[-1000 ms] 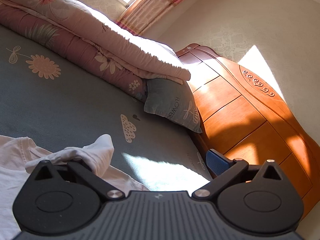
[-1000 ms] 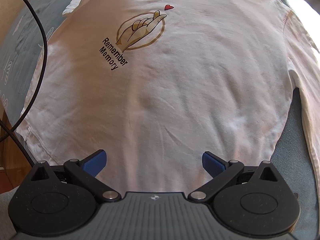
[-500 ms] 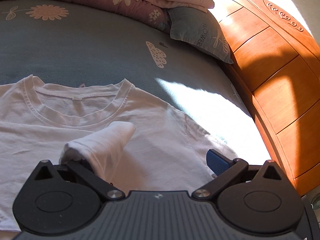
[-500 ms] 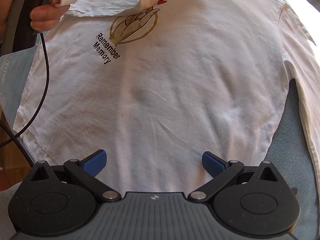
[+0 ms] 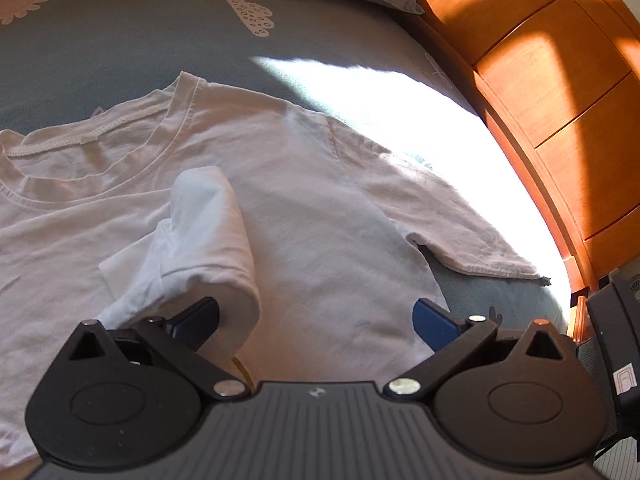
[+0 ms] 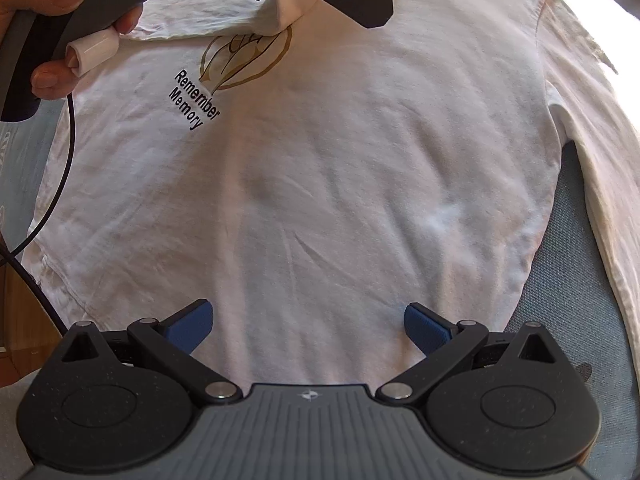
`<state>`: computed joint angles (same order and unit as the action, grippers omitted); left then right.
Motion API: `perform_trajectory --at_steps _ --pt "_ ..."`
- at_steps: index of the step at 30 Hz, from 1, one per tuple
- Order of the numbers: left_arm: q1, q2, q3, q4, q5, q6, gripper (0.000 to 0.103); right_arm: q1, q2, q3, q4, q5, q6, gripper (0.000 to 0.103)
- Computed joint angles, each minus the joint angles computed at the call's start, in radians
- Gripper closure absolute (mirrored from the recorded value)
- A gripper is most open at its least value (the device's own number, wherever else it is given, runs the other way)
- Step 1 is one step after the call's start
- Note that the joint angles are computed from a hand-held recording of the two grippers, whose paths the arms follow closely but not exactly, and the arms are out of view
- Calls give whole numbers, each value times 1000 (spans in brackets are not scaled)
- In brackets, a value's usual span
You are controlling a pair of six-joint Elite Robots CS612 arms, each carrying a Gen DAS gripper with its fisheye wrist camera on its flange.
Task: Fold clothes
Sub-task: 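Carry the held sleeve across the shirt body with the left gripper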
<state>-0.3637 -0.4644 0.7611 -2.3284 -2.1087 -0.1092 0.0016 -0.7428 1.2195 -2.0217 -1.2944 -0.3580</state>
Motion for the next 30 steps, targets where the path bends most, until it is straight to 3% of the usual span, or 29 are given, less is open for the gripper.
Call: perform_trajectory --at_steps 4,8,11,14,16,24,28,30 --pt "24 -8 32 -33 -82 -138 1 -3 -3 6 -5 2 9 0" --pt "47 -9 52 -138 -141 -279 1 -6 -6 11 -10 3 10 0" --pt "63 0 52 -250 -167 -402 1 -7 -7 13 -8 2 11 0" --pt "68 8 47 -295 -134 -465 1 -7 -8 15 -9 3 11 0" --pt "66 22 24 -242 -85 -480 1 -8 -8 17 -12 5 11 0" --pt "49 92 -74 -163 -4 -520 1 -12 -15 30 -29 13 16 0" --pt "46 144 -158 -191 -120 -585 1 -12 -19 41 -45 20 30 0" --pt "36 171 -215 -174 -161 -558 1 -11 -19 43 -48 20 33 0"
